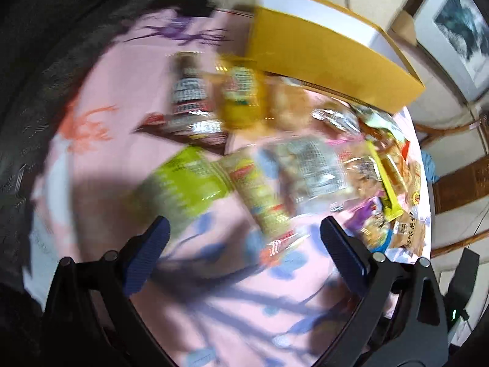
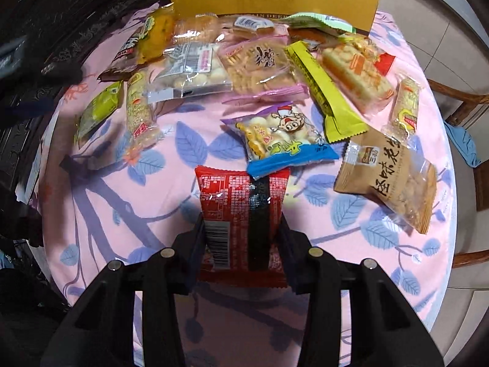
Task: Organize snacks
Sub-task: 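Grasp white printed bag with left tool while right tool grasps red packet, then lower both held bags into the yellow box and release them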
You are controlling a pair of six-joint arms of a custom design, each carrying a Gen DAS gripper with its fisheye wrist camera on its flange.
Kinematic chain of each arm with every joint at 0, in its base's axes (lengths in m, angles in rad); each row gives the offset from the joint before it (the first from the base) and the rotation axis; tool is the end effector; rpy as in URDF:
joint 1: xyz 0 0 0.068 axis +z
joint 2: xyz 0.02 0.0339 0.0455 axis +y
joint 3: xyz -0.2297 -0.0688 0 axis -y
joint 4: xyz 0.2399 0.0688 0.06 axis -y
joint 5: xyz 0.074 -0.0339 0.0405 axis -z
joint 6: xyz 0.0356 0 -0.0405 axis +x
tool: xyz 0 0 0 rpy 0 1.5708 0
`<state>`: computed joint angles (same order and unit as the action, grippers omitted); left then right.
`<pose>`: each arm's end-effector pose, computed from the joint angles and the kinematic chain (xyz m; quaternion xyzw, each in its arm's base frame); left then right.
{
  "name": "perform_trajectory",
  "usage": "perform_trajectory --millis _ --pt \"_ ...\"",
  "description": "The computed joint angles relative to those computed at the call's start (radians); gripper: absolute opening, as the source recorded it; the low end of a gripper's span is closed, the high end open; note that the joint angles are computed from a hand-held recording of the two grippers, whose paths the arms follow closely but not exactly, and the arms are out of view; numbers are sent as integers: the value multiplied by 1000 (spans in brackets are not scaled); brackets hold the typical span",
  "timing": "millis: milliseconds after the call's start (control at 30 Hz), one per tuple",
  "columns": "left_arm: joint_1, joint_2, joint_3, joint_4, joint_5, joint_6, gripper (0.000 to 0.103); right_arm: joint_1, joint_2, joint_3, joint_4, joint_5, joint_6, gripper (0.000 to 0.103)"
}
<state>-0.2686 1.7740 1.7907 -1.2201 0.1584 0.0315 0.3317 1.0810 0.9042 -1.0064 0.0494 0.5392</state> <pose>0.3306 -0.0968 0.3006 0.1608 0.9669 -0.0988 0.1716 0.1897 0.0635 0.2316 0.1063 0.9752 0.0592 0.1848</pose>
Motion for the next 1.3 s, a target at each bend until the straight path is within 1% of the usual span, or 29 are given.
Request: perform_trajectory --millis 67,133,167,300,400,433,467,500,533,567,600,633,667,700,733,833,1000,1067,1133,1233,1300 --pt "-77 66 45 10 -31 -35 100 -24 -9 -6 -11 -18 -15 44" --pt "-151 155 120 15 -82 -75 100 -55 -36 -12 -37 -31 -46 44" --pt "-188 204 163 18 -127 -96 100 -73 -41 -7 -48 -37 -66 44" --pt "-246 348 293 -13 -224 -147 101 -134 -56 5 -91 -63 -130 44" --pt "-247 368 289 18 -222 -201 101 -164 -49 7 -95 -74 -163 44" --pt "-252 370 285 27 -231 -202 101 -170 -51 7 -98 -76 -169 44" --pt "-254 376 285 31 -224 -200 99 -176 -48 9 -100 -79 -176 44" --pt "-245 378 272 42 -195 -203 96 -182 -44 10 -100 -83 -182 44" --pt "-229 364 238 65 -153 -210 85 -187 -44 10 -100 -85 -187 44" --pt "-220 342 199 91 -129 -208 70 -190 -39 12 -97 -87 -190 44" --pt "-229 319 168 107 -173 -183 59 -198 -38 11 -95 -92 -198 44" --pt "-230 292 125 134 -187 -156 52 -202 -37 10 -92 -94 -202 44" --pt "-216 260 80 163 -166 -137 46 -205 -36 7 -84 -95 -201 44" --pt "-203 250 70 161 -145 -129 44 -203 -37 5 -79 -94 -194 44" --pt "-183 241 72 143 -113 -134 39 -205 -39 2 -71 -95 -187 44" --pt "-140 172 57 115 -50 -124 39 -202 -51 12 -65 -80 -172 44" --pt "-121 46 51 85 -13 -43 39 -223 -70 84 -87 -66 -157 44" --pt "-117 14 50 77 -11 -17 39 -235 -60 133 -95 -64 -157 44" --pt "-109 -21 39 63 -2 2 39 -223 -50 196 -106 -39 -146 44" --pt "-104 -35 68 30 10 9 39 -202 -44 272 -136 -6 -125 44" --pt "-107 -39 89 21 14 4 39 -214 -13 337 -141 3 -127 44"
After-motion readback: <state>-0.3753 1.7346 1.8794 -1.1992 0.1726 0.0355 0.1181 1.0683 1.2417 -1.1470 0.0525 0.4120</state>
